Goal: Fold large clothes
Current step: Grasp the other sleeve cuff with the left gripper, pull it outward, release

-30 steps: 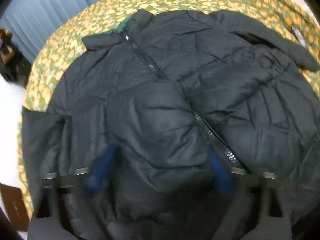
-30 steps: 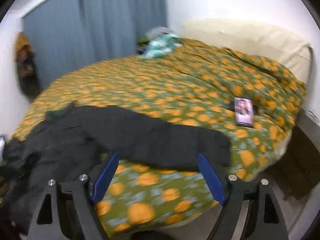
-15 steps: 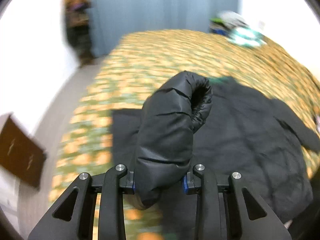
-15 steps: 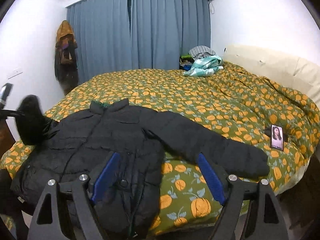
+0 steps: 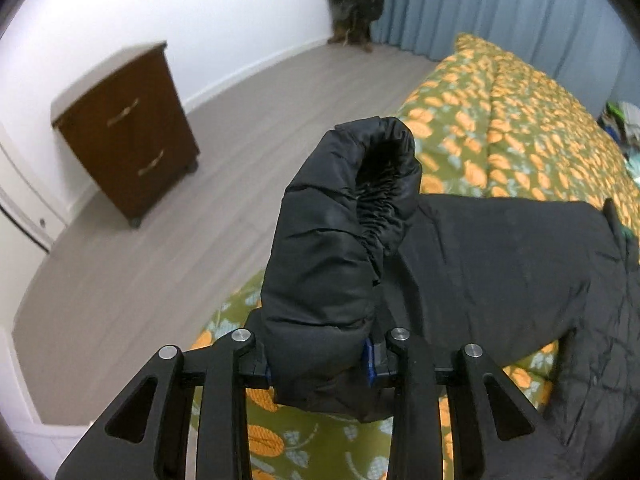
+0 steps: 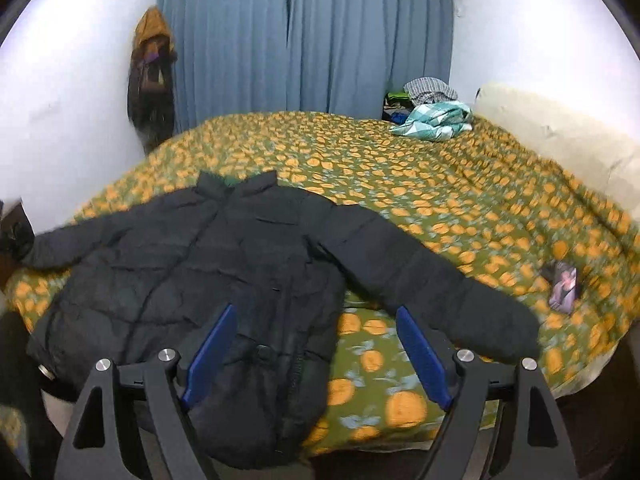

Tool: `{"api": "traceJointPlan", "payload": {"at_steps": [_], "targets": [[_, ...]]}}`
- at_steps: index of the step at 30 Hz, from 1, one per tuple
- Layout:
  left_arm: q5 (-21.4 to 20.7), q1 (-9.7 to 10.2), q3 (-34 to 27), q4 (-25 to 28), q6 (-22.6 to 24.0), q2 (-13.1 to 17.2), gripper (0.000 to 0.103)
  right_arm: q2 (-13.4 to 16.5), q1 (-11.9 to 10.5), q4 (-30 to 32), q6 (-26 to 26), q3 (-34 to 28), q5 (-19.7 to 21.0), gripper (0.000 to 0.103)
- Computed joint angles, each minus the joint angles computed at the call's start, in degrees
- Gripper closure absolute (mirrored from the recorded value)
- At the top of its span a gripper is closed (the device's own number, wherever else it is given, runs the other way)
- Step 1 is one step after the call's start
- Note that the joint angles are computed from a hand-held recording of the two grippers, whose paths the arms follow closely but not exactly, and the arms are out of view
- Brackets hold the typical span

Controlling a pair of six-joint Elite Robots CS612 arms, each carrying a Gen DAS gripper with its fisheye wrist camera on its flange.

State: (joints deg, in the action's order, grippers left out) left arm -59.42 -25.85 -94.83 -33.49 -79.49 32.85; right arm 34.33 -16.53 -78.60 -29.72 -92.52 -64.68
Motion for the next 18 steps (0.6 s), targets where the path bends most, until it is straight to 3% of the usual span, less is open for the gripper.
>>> {"api": "traceJointPlan", "payload": {"at_steps": [3,6,8,10,12,14,16,18], "targets": [[-0.43,-0.6,2.39,6.32,-3.79,-1.87,0.041,-1.42,0.07,1.58,-5.67,0.69,-3.63,0.02],[0.55,-2.42,-0.54,5.46,-3.92,-1.32,0.036,-3.39,0.24,5.83,-12.51,2.05,-8.72,0.02],[-0.35,-3.68,-2.78,0.53,-1.6,-0.4,0.035,-5.11,0.04,12.5,-14.38,3.79,-9.11,0.02],[-3.5,-5.07,-4.14,-7.17,3.59,0.72,0.025,-6.53,-0.16,19.9,-13.91,5.98,-7.47,0.019],[-9.5,-6.36,-2.75,-15.25,10.68,0.99,0.021,-7.76,0.05,28.99,-14.71,9.02,-5.14,0.019],[-13.85,-7.24,-0.31,-20.08,15.89,0.74,0.02,-7.98,0.16,34.23,-15.43,10.91,-2.2,0.019],[-16.97,-8.2,2.87,-22.89,18.6,0.09,0.02,-7.84,0.15,35.06,-9.93,12.84,0.25,0.019],[-19.27,-8.53,5.76,-23.85,17.97,-0.53,0.02,-8.63,0.46,36.88,-5.97,15.28,-1.41,0.019]]}}
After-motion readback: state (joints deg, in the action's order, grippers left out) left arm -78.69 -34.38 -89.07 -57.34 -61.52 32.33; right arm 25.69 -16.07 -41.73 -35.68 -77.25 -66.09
